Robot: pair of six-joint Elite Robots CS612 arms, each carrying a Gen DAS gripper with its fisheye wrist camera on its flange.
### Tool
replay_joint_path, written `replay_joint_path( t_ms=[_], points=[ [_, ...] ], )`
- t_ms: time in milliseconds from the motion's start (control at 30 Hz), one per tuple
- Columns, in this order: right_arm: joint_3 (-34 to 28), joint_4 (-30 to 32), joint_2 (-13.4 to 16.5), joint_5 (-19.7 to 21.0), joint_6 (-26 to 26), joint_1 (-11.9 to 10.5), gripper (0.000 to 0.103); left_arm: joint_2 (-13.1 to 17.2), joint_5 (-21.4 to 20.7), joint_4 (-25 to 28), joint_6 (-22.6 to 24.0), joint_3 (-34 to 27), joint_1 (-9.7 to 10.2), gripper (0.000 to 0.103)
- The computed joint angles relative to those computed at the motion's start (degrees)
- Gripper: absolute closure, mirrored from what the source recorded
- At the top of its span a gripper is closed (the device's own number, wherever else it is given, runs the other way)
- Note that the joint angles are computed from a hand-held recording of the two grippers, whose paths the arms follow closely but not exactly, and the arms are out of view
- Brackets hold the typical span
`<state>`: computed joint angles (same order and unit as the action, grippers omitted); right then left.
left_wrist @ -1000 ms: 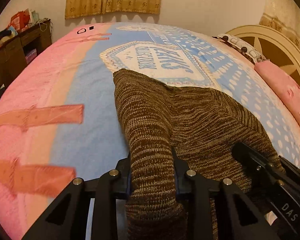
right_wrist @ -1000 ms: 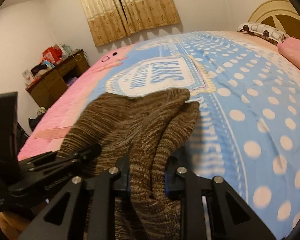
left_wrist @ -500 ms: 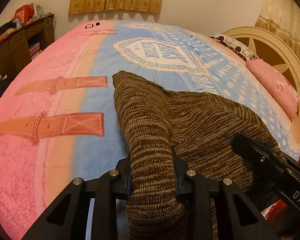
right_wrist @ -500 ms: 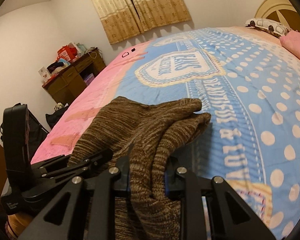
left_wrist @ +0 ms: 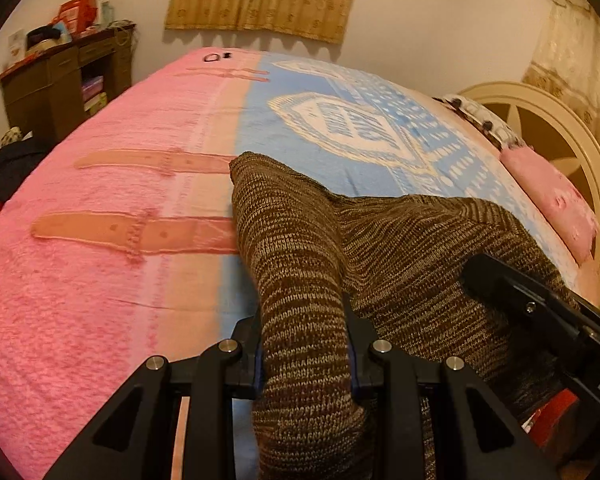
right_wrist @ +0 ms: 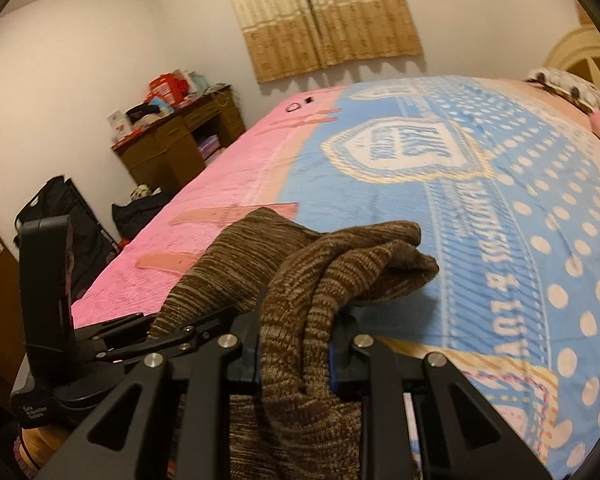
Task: Fold small clothes
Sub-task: 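Lift the held sweater with both grippers and carry it onto the pink bedspread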
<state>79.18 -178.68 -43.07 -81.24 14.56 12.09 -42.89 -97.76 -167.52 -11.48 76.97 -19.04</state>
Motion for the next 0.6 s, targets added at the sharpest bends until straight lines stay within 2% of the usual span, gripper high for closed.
replay_joint_path(
  t_ms=[333, 500, 600],
  points=[
    [-12.35, 2.59, 5.63, 6.78, -5.97, 1.69, 0.078, 0.46, 7.68, -3.75, -3.08, -3.3, 3.17, 0.073],
    [-22.2, -0.68, 10.79, 9.13, -8.93, 2.52, 0.078, 2.21, 13.64, -7.36, -0.73, -7.02, 4.06, 0.073],
    [-28.68, -1.77, 15.13, 8.16, -10.33, 3.11, 0.078, 5.34, 16.61, -4.61, -0.37, -11.14, 4.54, 0.073]
  ],
)
